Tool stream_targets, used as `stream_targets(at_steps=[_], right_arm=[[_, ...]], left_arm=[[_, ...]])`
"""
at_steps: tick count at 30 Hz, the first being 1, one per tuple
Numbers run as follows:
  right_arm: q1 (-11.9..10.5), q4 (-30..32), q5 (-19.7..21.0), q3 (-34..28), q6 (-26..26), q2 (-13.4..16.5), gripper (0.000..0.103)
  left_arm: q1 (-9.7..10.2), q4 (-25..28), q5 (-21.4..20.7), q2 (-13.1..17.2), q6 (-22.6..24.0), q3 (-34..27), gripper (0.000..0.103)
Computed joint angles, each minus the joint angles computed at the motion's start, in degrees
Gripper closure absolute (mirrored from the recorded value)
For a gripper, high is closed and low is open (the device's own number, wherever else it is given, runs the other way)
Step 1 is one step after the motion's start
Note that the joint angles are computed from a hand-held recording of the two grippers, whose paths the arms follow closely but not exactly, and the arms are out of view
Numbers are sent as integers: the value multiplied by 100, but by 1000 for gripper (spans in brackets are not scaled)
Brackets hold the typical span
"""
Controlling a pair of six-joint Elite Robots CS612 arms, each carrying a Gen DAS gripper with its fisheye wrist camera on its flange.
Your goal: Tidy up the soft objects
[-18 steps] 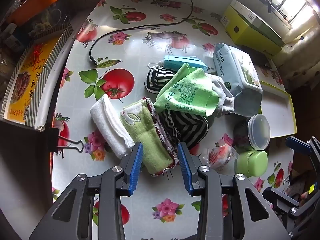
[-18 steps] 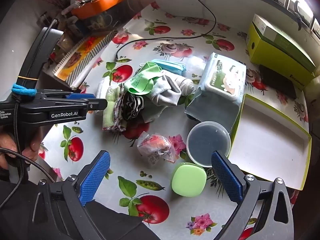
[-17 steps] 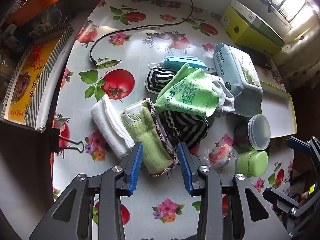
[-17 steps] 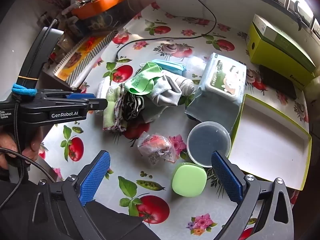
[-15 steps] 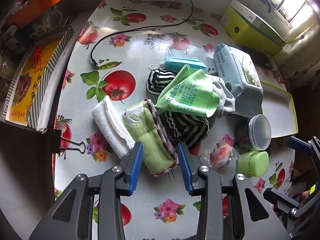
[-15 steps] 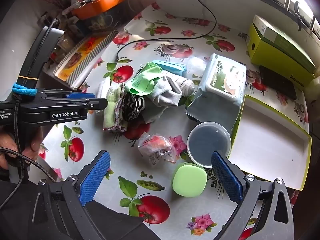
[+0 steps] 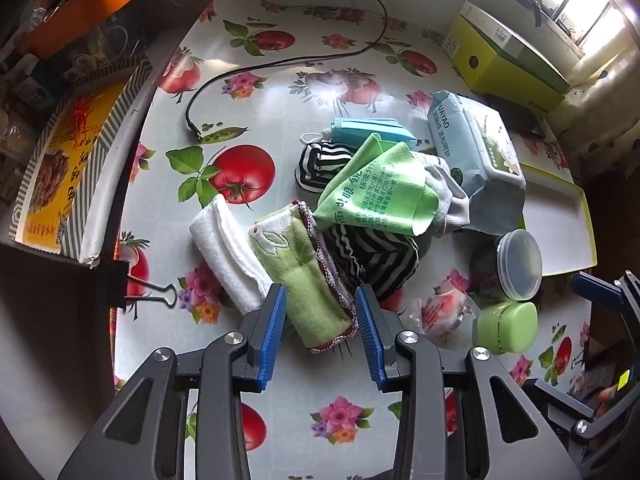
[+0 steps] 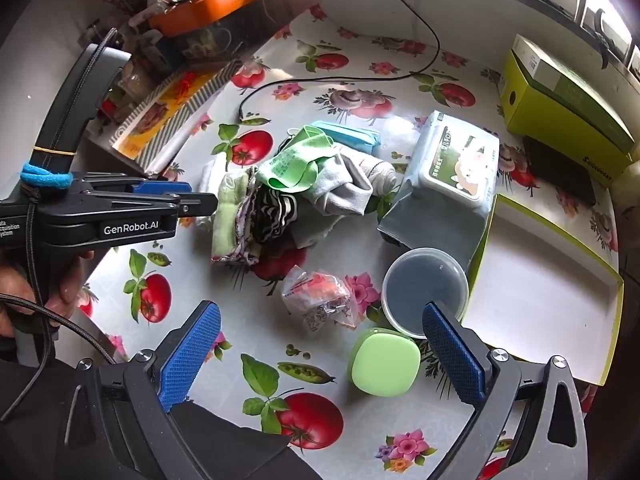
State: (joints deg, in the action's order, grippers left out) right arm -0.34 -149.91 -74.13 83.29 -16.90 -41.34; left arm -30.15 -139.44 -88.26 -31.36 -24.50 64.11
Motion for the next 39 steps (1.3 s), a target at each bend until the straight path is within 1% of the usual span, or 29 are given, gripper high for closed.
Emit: stream_targets(at_steps=[3,6,10,16,23,27,39], right_arm=[[-6,61,42,-18,23,5,3],[3,133,24,-57,-58,25,6],[12,165,-11,-66,-92,28,6],[25,140,-26,-61,-173,27,6],[31,186,-43,-79,-88,26,6],[29,180,-71,-91,-32,33,6],[15,217,-58,-136,28,48,6]], left_arm=[[-8,-24,28,-10,36,13,65],[-6,-10,27,-14,36,11,66],[10,3,-61,-11,10,11,66],[6,-21,-16,-27,-5,35,66],[14,9,-19,-27,-64,32,66],[22,125,-56,-4,-88,-11,66],[35,-69,-91,-6,6,22,66]])
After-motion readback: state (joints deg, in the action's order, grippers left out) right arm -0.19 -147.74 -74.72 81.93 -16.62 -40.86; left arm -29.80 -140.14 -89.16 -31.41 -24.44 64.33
